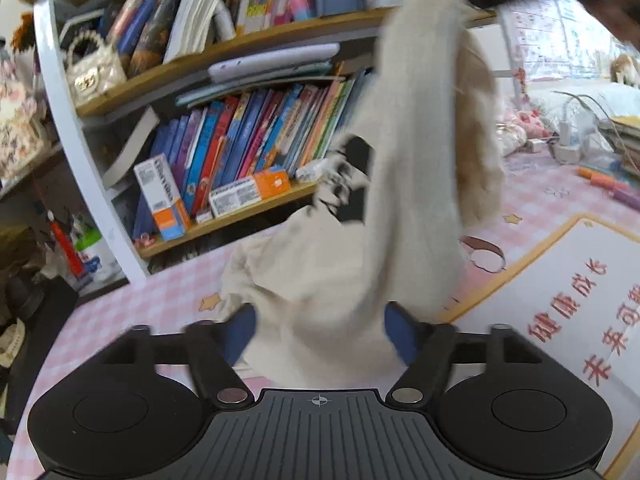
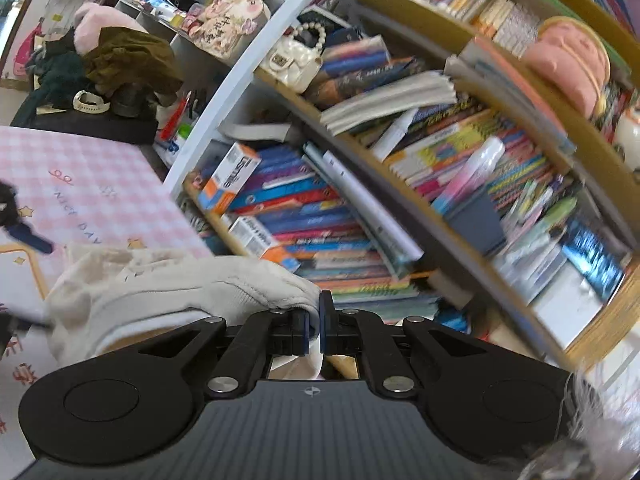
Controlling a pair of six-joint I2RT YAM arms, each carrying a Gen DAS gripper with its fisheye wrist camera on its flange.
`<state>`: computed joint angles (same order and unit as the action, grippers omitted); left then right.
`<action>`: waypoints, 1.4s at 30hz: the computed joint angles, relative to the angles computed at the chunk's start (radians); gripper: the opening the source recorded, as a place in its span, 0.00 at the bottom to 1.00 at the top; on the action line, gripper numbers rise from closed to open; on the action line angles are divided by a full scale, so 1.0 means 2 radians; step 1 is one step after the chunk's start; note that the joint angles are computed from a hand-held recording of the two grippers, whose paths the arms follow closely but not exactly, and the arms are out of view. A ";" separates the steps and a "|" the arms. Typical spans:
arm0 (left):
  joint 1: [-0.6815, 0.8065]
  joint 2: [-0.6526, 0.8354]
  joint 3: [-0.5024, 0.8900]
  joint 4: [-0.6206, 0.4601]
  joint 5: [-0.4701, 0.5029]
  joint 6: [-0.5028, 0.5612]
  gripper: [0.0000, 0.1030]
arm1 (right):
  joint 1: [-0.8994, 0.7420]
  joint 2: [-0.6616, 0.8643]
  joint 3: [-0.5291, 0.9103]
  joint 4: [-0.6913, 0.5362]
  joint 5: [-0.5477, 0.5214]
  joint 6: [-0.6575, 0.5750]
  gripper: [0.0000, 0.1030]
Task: Fold clothes
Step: 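Lift the cream T-shirt with the right gripper while the left gripper grasps the collar edge, then raise both grippers holding the T-shirt high and shake it out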
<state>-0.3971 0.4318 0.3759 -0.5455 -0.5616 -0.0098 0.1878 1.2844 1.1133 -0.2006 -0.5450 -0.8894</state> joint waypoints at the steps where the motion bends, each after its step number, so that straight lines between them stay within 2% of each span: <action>1: -0.033 0.011 -0.005 0.003 -0.027 -0.005 0.76 | 0.002 -0.001 0.004 -0.002 0.001 -0.006 0.05; 3: -0.092 0.046 -0.013 0.017 -0.076 -0.012 0.76 | 0.002 -0.006 0.006 -0.011 -0.001 -0.018 0.05; 6: -0.147 0.130 -0.016 0.066 -0.146 -0.025 0.79 | 0.007 -0.005 0.017 -0.022 0.001 -0.023 0.05; 11: -0.148 0.262 -0.009 0.170 -0.192 -0.014 0.80 | 0.012 -0.007 0.028 -0.031 0.007 -0.017 0.05; 16: -0.162 0.368 -0.006 0.275 -0.264 0.010 0.80 | 0.003 -0.007 0.041 -0.046 0.015 -0.008 0.05; 18: -0.161 0.393 -0.010 0.309 -0.272 0.016 0.79 | -0.001 -0.008 0.042 -0.051 0.019 -0.008 0.05; 20: -0.144 0.364 -0.020 0.305 -0.249 0.019 0.44 | -0.009 -0.010 0.038 -0.051 0.021 -0.013 0.05; 21: -0.134 0.346 -0.024 0.298 -0.236 0.021 0.10 | -0.014 -0.012 0.034 -0.051 0.022 -0.016 0.05; 22: -0.121 0.312 -0.030 0.282 -0.221 0.017 0.03 | -0.019 -0.013 0.031 -0.051 0.022 -0.019 0.05; 25: -0.074 0.174 -0.041 0.206 -0.177 0.012 0.03 | -0.046 -0.012 0.022 -0.062 0.021 -0.026 0.05; 28: -0.037 0.034 -0.018 0.107 -0.149 0.021 0.03 | -0.077 -0.015 0.011 -0.089 0.013 -0.034 0.05; 31: -0.016 -0.035 0.033 0.052 -0.137 0.032 0.02 | -0.104 -0.028 -0.002 -0.128 -0.007 -0.039 0.05; 33: -0.032 -0.052 0.070 0.039 -0.156 0.041 0.02 | -0.119 -0.049 -0.020 -0.148 -0.026 -0.038 0.05; 35: -0.063 -0.053 0.098 0.054 -0.188 0.064 0.02 | -0.128 -0.085 -0.045 -0.141 -0.047 -0.017 0.05; 37: -0.096 -0.050 0.123 0.084 -0.220 0.097 0.02 | -0.143 -0.117 -0.056 -0.110 -0.067 0.019 0.05; 39: -0.142 -0.048 0.142 0.141 -0.258 0.157 0.02 | -0.157 -0.146 -0.066 -0.073 -0.084 0.060 0.05; 41: -0.210 -0.049 0.146 0.269 -0.304 0.282 0.02 | -0.180 -0.169 -0.062 -0.025 -0.107 0.118 0.05; 42: -0.246 -0.045 0.141 0.367 -0.323 0.371 0.02 | -0.194 -0.175 -0.055 0.005 -0.122 0.149 0.05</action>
